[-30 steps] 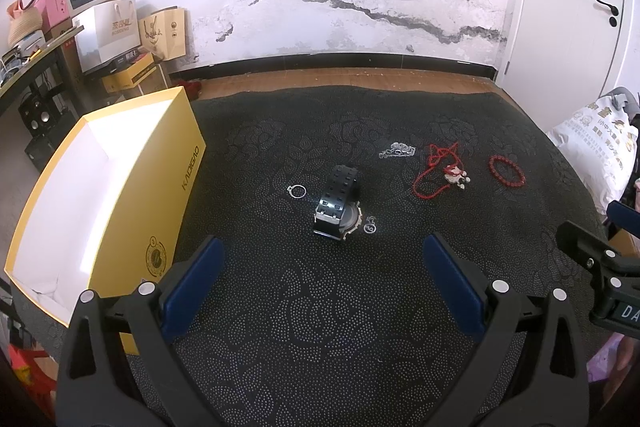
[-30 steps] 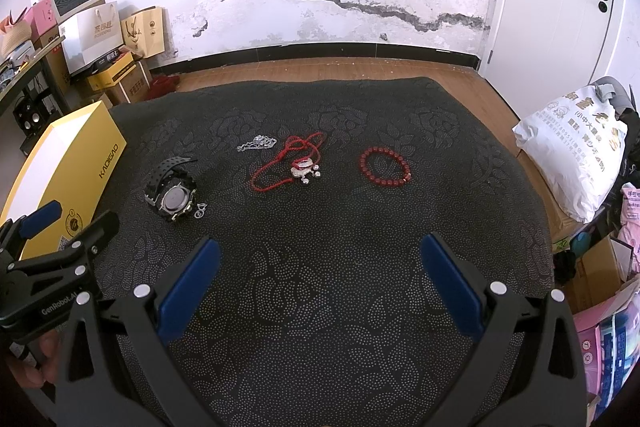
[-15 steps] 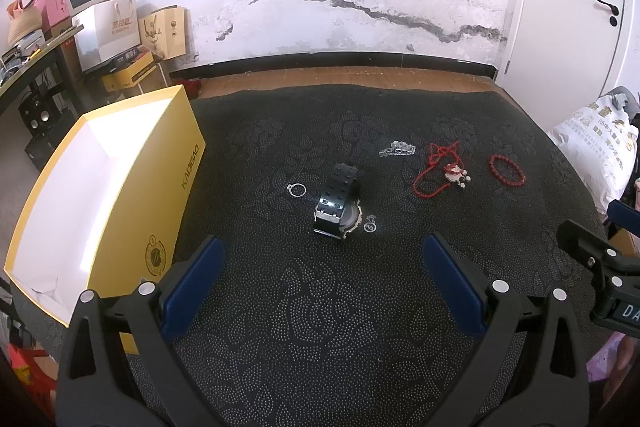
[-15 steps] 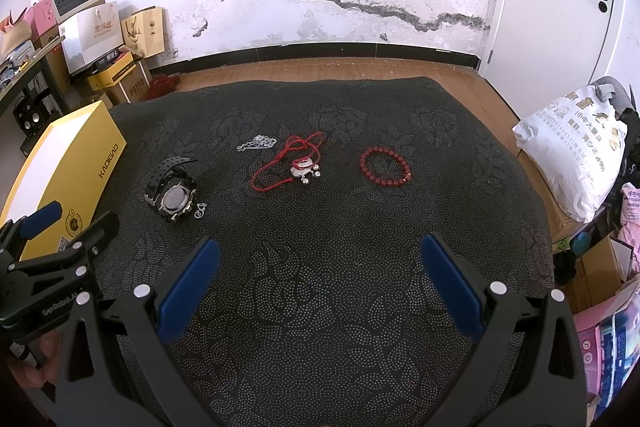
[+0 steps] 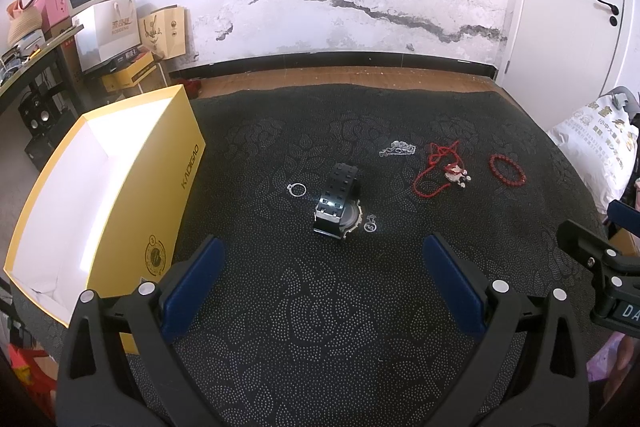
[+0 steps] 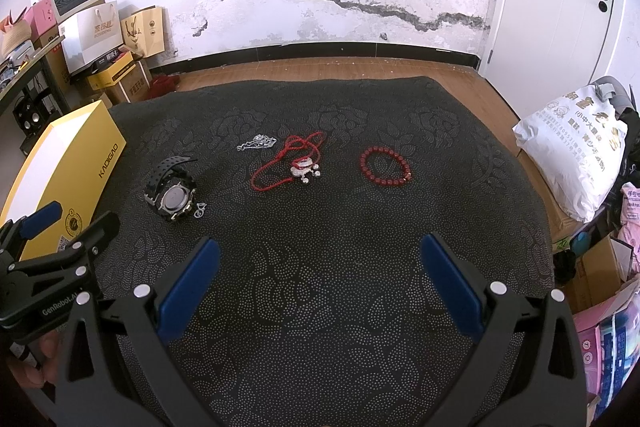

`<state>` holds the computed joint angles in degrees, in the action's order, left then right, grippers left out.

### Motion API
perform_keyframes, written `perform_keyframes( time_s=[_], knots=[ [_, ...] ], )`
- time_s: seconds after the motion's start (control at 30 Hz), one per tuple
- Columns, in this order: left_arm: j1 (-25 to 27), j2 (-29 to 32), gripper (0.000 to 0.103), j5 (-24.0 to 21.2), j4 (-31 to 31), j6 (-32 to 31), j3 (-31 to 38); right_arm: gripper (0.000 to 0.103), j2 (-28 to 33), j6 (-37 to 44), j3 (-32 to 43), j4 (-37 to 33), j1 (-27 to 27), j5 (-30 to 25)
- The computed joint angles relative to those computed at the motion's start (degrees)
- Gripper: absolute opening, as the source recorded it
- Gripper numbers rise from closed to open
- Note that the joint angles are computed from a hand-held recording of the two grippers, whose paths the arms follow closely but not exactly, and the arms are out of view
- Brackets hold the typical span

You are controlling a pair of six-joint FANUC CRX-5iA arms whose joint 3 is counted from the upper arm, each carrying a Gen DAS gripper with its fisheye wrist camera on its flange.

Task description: Organize jewelry

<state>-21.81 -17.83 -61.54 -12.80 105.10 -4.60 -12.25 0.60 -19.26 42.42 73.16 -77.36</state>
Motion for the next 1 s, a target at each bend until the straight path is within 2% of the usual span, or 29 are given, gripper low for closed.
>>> perform_keyframes(
  time_s=[0.73,0.83,0.9,1.0],
  knots=[
    [0.3,1.44,0.097,0.73,0.84,-0.79,-1.16,0.097,0.21,-0.23,-0.43,-0.91,-1.13,0.36],
    [-0.18,4.0,0.097,0.87,-0.07,-0.77,-0.64,0.097,0.15,-0.09,-0.7,-0.88,-1.49,0.47],
    [0.92,5.1,0.097,3.23,2.1,-2.24,-1.87,0.097,0.04,0.26,-0.8,-1.49,-2.13,1.02],
    [2.1,8.58,0.097,4.33,3.11,-2.3,-2.27,0.097,-0.14,0.82,-0.94,-1.73,-2.8,1.1]
  ],
)
